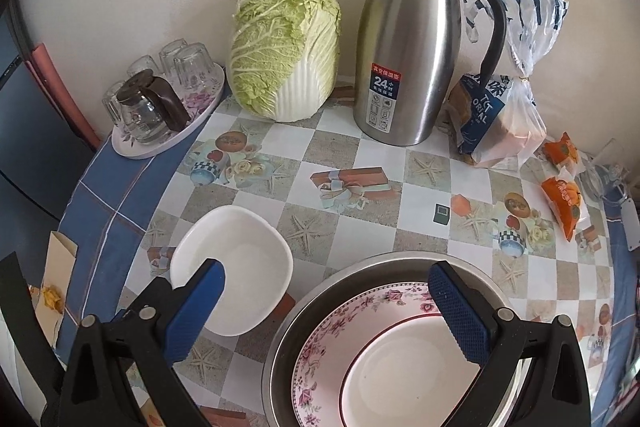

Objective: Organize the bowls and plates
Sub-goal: 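Close both tools on the white square bowl rim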

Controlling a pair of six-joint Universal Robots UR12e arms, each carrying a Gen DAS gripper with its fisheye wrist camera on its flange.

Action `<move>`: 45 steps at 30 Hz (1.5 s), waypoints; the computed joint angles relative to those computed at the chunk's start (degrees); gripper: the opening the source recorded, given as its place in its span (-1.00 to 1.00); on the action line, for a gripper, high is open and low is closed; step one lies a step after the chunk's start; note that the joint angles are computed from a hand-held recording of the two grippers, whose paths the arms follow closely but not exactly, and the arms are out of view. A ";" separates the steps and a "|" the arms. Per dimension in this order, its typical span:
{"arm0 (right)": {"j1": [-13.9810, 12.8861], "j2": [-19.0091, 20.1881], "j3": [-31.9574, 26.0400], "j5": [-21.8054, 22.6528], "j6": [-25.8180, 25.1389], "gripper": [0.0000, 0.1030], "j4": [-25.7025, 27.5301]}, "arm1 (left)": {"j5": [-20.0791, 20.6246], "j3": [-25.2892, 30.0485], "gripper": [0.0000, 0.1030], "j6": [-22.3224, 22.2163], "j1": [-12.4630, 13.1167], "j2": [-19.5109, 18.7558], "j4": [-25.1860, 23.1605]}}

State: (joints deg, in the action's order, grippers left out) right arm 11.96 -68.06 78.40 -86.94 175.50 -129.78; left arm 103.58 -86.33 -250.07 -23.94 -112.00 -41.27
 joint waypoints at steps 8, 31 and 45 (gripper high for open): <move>1.03 1.46 -2.11 -0.91 -3.75 0.81 2.51 | -3.53 -0.20 0.84 -0.79 0.98 -0.18 -1.07; 1.27 6.12 -6.20 0.42 -4.64 -0.48 10.57 | -9.30 -0.16 0.04 0.96 2.52 -2.18 4.64; 1.59 7.90 -7.18 1.49 -4.71 -0.69 13.08 | -13.07 -0.02 -0.45 0.12 2.93 -3.98 7.96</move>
State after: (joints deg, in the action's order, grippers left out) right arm 13.55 -60.16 71.21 -85.44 170.80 -116.70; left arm 90.51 -86.35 -249.95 -21.01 -115.98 -33.30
